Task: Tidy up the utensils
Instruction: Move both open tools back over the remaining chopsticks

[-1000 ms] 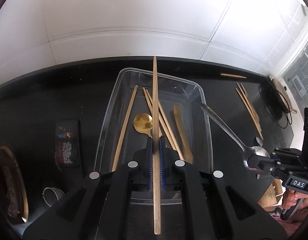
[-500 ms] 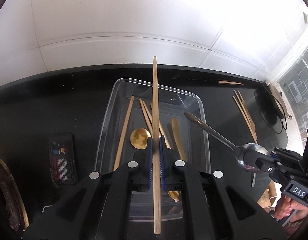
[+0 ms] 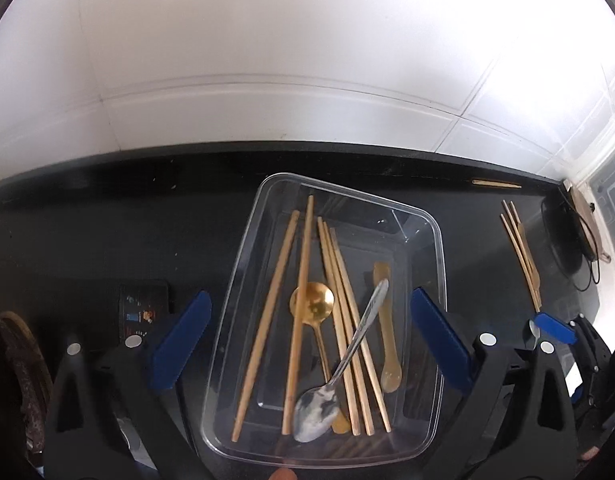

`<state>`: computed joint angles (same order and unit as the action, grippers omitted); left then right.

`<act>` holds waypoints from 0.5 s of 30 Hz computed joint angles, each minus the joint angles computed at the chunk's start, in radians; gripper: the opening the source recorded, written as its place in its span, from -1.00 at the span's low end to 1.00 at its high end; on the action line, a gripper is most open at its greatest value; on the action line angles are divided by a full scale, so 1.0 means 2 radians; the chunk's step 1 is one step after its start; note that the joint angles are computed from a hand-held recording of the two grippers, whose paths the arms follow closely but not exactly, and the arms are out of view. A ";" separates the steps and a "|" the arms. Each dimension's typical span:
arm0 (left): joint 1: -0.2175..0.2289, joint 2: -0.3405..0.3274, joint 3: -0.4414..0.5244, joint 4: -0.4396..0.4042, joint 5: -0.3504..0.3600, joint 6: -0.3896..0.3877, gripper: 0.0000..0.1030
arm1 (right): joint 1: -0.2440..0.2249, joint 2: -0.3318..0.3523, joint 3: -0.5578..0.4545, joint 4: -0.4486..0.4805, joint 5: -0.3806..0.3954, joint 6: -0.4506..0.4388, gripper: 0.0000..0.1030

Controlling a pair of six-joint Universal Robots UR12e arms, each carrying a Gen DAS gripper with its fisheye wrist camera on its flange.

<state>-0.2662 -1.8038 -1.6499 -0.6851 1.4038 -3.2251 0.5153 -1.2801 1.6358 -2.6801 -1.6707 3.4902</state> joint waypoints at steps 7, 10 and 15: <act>-0.045 -0.025 0.034 0.002 0.005 0.016 0.88 | -0.032 -0.064 0.082 0.074 -0.069 0.118 0.87; -0.072 -0.049 0.067 -0.031 -0.009 0.037 0.88 | -0.050 -0.090 0.108 0.098 -0.093 0.161 0.87; -0.121 -0.102 0.132 -0.084 -0.017 0.037 0.88 | -0.081 -0.123 0.147 0.104 -0.118 0.176 0.87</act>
<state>-0.5089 -2.0076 -1.3852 -0.8532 1.3708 -3.1518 0.3526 -1.5262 1.9292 -2.4721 -1.9068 3.8422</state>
